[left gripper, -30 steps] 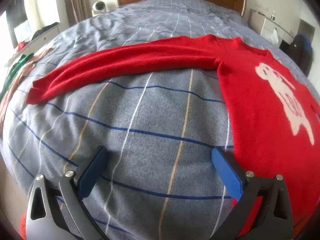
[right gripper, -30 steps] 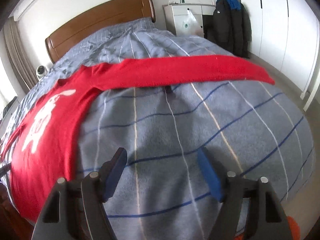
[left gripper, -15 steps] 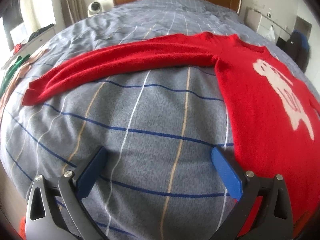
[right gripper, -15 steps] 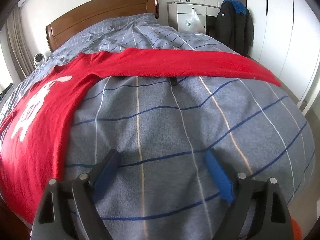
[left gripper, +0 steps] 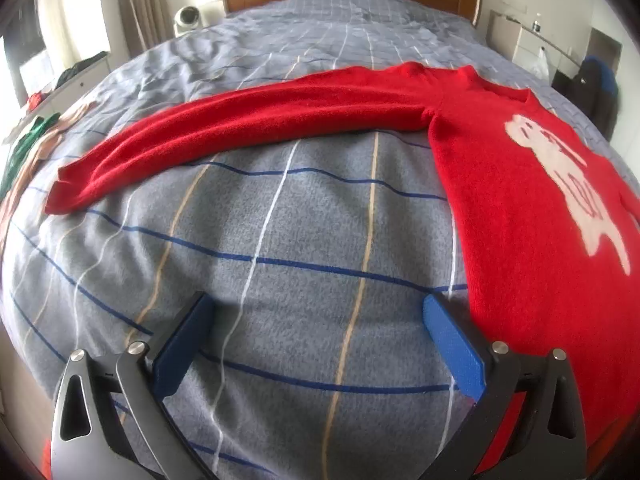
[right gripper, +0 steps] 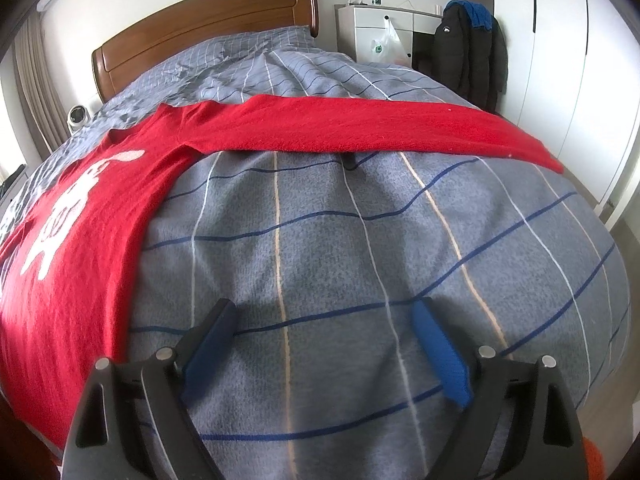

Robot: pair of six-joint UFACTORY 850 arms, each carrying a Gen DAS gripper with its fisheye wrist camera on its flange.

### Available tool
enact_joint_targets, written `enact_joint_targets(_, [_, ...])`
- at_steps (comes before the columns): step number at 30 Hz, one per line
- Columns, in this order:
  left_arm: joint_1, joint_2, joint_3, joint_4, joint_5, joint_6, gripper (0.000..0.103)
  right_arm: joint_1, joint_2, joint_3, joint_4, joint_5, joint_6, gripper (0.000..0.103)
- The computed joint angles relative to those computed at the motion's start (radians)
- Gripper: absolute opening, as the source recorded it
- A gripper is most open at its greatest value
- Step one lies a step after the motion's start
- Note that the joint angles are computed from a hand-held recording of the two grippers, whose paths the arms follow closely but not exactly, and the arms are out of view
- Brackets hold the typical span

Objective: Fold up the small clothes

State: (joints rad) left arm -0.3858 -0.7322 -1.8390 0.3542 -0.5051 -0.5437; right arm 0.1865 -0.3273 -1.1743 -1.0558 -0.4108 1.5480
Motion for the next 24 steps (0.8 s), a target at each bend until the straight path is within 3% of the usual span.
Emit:
enact_joint_targets(7, [0.0, 0.0, 0.0, -0.005, 0.001, 0.006, 0.103, -0.011, 0.014, 0.006, 0.033, 0.031, -0.01, 0.089])
enact_joint_targets(11, [0.001, 0.001, 0.001, -0.007, 0.008, 0.012, 0.103, -0.096, 0.106, 0.074, 0.086, 0.242, 0.072, 0.088])
enact_joint_targets(15, [0.0, 0.001, 0.002, -0.001, 0.009, 0.006, 0.103, -0.248, 0.184, 0.128, 0.017, 0.437, 0.285, 0.088])
enact_joint_targets(18, [0.001, 0.001, 0.003, -0.004, 0.01, 0.01, 0.103, -0.389, 0.191, 0.148, -0.067, 0.619, 0.512, 0.075])
enact_joint_targets(19, [0.001, 0.001, 0.003, -0.004, 0.01, 0.01, 0.103, -0.419, 0.183, 0.146, -0.107, 0.656, 0.587, 0.067])
enact_joint_targets(24, [0.0, 0.002, 0.006, 0.011, 0.016, -0.01, 0.103, -0.516, 0.12, 0.123, -0.217, 0.786, 0.855, 0.065])
